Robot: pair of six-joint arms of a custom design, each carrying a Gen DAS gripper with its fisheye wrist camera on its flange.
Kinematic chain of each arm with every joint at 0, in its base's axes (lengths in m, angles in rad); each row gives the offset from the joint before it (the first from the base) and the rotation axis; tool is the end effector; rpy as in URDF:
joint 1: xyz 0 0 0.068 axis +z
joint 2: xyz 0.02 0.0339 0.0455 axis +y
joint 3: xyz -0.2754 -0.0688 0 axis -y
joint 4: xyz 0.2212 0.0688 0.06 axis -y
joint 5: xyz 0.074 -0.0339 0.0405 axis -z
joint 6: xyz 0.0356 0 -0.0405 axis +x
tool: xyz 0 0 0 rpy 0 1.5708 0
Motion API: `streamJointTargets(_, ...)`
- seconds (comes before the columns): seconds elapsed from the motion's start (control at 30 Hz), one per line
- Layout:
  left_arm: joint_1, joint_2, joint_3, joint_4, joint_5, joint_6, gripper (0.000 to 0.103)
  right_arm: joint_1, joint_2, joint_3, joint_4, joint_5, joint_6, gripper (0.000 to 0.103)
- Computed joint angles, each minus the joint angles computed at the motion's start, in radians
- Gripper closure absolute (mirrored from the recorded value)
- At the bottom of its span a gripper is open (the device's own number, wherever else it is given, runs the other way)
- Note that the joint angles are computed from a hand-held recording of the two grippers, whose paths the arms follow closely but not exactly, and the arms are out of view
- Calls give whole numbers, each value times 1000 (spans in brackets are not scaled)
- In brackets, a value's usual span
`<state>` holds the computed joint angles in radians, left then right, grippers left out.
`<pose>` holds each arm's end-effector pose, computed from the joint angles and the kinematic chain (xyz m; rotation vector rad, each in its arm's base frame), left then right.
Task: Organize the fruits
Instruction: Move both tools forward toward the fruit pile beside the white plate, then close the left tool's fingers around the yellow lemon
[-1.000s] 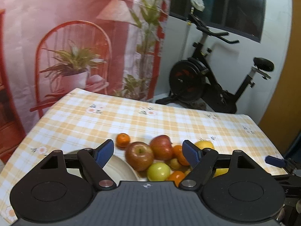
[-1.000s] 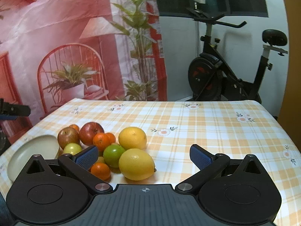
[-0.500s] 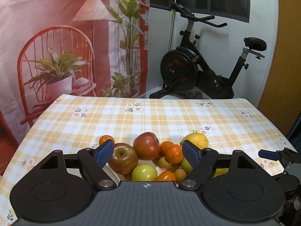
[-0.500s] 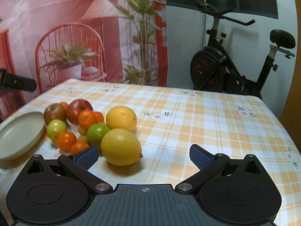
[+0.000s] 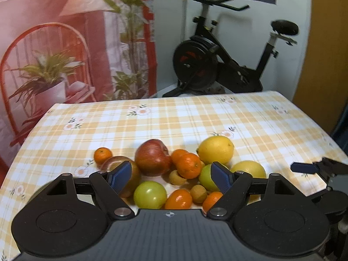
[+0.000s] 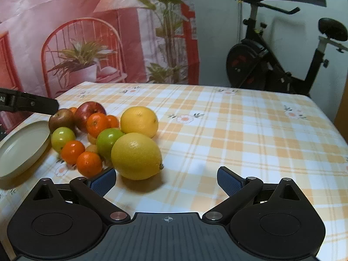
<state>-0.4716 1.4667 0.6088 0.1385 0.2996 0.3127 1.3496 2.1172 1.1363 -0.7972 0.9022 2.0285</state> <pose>0.2292 -0.1287 0.1881 1.0165 2.0492 -0.4255 0.0966 0.3024 0.1044 0.6342 2.1322 -0.1025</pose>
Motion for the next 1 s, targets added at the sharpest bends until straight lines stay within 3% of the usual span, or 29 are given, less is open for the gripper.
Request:
streamJointTargets(0.13, -39, 6, -32, 46, 4, 45, 23, -9, -10, -39, 95, 1, -66, 14)
streamJointTargets(0.37, -86, 62, -27, 67, 28, 70, 47, -24, -6, -70, 180, -6, -137, 31)
streamJointTargets(0.77, -148, 200, 101, -43, 109, 37, 47, -57, -31, -121, 334, 1, -323, 36)
streamJointTargets(1.0, -180, 254, 142, -53, 132, 8, 48, -61, -33, -131, 369, 1, -350, 41)
